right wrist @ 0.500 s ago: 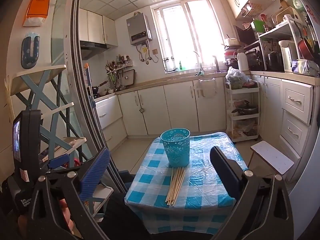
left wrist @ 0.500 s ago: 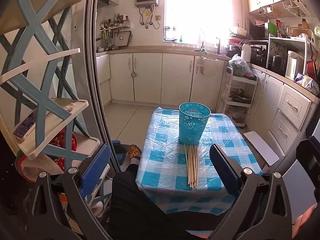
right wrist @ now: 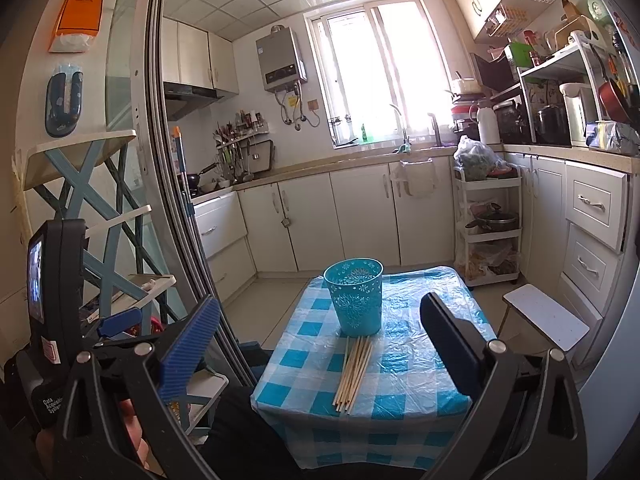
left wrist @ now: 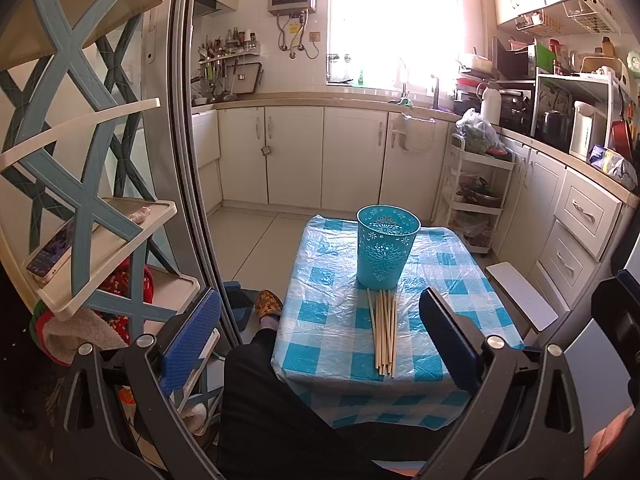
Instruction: Organize utensils
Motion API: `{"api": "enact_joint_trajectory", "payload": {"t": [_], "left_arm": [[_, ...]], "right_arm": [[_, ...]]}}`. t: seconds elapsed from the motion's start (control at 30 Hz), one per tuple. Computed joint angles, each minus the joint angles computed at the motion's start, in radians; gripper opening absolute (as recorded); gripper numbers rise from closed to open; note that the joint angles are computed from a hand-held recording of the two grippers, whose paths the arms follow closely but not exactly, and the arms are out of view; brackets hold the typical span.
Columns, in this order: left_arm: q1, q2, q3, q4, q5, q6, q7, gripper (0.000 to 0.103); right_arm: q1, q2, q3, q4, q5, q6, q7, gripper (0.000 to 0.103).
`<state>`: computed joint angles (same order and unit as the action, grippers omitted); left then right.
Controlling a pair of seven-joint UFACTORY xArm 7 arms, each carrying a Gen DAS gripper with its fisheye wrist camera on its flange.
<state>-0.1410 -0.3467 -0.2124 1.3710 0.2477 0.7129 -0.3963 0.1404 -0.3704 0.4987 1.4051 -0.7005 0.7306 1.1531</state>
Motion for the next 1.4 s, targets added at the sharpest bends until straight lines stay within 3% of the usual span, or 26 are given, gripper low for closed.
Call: {"api": "enact_joint_trajectory", "payload": {"t": [1.4], "left_arm": [[-0.001, -0.001, -0.005, -0.013, 0.012, -0.01, -0.015, 0.096]], "right_arm": [[-0.01, -0.006, 0.005, -0.005, 0.017, -0.008, -0.007, 0.096]]}}
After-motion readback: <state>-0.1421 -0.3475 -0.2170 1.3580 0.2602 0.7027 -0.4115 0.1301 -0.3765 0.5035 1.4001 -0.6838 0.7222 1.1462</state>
